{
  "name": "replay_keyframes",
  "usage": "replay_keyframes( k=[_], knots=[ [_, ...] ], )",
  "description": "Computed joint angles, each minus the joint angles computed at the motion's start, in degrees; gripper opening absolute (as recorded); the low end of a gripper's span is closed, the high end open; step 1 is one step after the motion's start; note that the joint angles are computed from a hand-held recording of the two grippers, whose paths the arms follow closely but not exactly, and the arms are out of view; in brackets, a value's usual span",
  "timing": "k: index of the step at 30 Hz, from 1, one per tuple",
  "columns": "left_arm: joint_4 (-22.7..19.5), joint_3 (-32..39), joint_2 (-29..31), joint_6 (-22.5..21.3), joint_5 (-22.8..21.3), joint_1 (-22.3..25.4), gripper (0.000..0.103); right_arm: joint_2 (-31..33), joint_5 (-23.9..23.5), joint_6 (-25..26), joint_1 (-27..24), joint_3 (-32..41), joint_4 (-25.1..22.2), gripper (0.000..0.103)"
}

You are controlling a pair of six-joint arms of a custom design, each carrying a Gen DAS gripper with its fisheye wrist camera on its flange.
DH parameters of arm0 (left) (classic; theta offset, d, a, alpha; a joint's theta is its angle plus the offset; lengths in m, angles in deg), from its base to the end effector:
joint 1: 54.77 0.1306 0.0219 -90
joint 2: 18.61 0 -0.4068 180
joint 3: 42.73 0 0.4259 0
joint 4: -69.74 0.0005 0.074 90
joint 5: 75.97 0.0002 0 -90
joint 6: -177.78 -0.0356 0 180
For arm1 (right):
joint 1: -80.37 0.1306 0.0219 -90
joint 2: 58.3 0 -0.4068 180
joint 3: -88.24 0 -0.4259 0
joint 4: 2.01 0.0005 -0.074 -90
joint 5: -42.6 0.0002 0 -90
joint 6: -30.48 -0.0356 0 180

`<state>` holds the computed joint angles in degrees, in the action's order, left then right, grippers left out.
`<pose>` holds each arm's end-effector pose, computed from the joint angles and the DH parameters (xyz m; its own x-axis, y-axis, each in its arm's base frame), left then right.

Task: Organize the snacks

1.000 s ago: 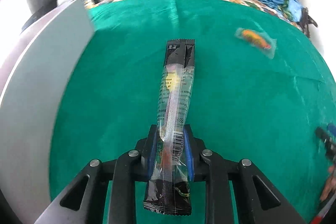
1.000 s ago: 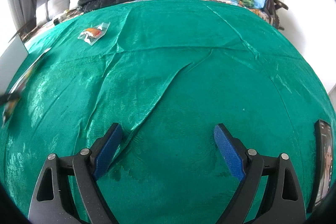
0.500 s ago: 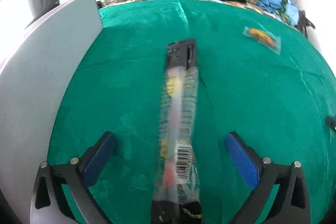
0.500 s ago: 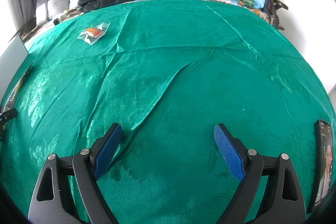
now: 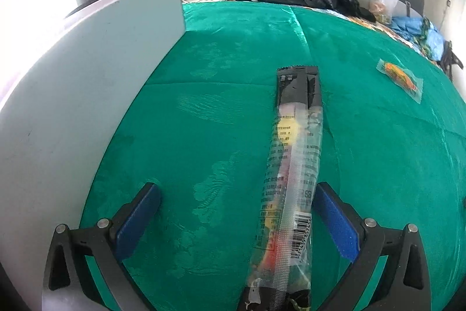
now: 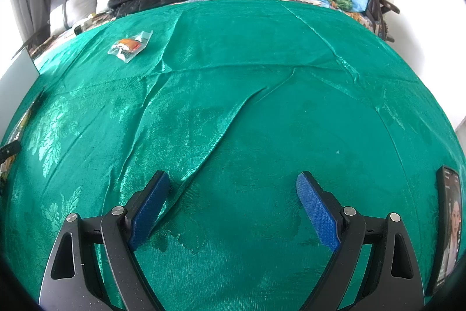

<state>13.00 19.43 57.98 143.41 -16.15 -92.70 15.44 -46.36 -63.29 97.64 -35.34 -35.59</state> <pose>0.3054 -0.2160 0.3209 -0.7544 -0.3167 -0.5750 -0.3885 0.9215 0.0022 0.3666 0.1128 0.3092 -0.7583 -0.1669 -0.6302 -0.2366 0.9712 0.0274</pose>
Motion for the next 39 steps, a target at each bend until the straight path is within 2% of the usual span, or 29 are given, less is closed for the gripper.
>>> replay_keyframes(
  k=[4,31,33,36,39],
  knots=[
    [0.9,-0.4,-0.6,-2.2,0.7,0.3,0.103,0.0,0.0,0.0,0.0,0.0,0.0,0.091],
    [1.2,-0.7,-0.8,-1.5,-0.2,-0.2,0.103,0.1,0.0,-0.2,0.1,0.1,0.0,0.091],
    [1.2,-0.7,-0.8,-1.5,-0.2,-0.1,0.103,1.0,-1.4,1.3,-0.1,1.1,-0.9,0.091],
    [1.3,-0.6,-0.8,-1.6,-0.1,-0.1,0.103,5.6,-6.6,6.8,-0.2,7.1,-3.9,0.089],
    [1.3,-0.7,-0.8,-1.6,-0.1,-0.1,0.103,10.7,-9.6,9.1,1.5,14.5,-2.4,0.09]
  ],
)
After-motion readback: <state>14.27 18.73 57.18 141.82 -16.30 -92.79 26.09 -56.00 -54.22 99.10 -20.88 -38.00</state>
